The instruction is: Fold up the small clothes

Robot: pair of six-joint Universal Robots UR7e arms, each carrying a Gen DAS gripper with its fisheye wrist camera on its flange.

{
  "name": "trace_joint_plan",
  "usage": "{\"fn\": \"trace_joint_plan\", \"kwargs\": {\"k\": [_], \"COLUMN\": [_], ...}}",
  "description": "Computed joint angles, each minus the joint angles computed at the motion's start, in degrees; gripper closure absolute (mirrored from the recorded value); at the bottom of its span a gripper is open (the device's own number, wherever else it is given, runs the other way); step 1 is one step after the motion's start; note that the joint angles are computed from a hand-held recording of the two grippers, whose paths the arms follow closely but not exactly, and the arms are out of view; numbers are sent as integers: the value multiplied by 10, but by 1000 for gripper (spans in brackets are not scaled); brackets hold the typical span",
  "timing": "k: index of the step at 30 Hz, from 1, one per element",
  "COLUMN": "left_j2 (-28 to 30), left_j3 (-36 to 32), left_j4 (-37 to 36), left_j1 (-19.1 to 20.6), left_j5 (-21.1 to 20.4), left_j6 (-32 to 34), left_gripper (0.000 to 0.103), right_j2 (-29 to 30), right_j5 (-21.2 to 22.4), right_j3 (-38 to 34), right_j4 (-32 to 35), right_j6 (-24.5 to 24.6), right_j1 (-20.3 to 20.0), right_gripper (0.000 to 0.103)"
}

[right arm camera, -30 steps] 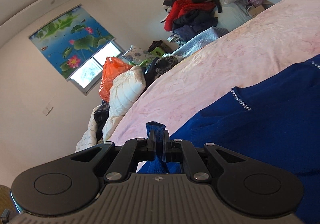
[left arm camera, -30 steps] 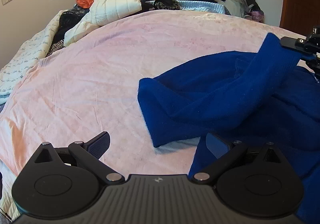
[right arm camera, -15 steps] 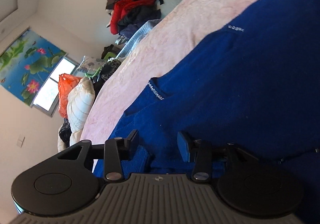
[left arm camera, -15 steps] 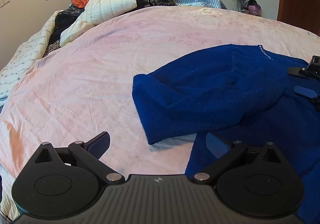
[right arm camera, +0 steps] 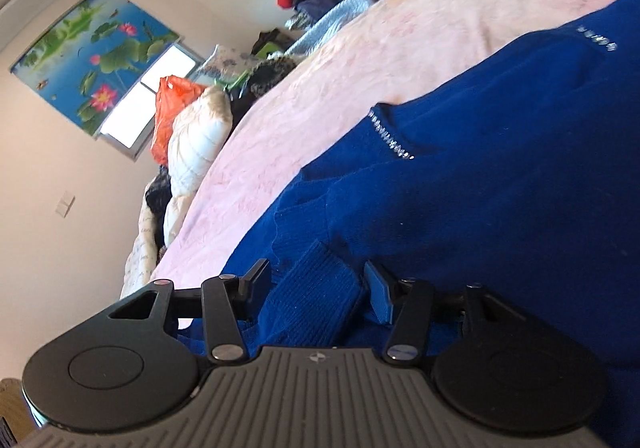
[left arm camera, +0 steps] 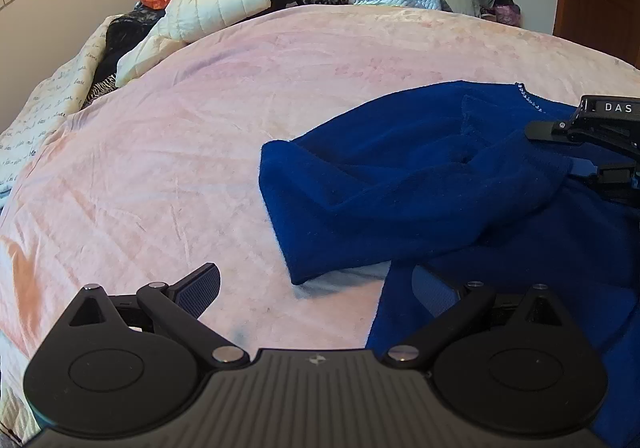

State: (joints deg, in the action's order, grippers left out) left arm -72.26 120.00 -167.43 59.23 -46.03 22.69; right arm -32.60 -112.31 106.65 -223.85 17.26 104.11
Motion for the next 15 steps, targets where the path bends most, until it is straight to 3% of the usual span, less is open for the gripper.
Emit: {"fn": "trace_joint_plan", "kwargs": {"k": [2,3,5,8,11,15], "left_j2": [1,2,5,10,10,14], "left_j3": [-2,-4,-9,-18,-21,-23], "left_j4": [-2,-4,-7,-7,-7,-10], "left_j1": [1,2,4,7,7,5], "left_j5": [3,4,9,15,14,15], "left_j6": [1,1,-3,-15,-16,-7], "left_gripper": [0,0,0,0,0,0], "right_j2": [-11,-13,-13,-21,-31,-36], "right_j5": [8,9,-2,22,18,17], "right_j3": [7,5,-2,-23,-65,-102], "right_j4": [33,47,55,54,73,37], "right_j6": [-16,-24,-43,-51,-86,-119], "right_j1": [2,5,17,31,56,84], "right_gripper": [86,93,94,94,94,94]}}
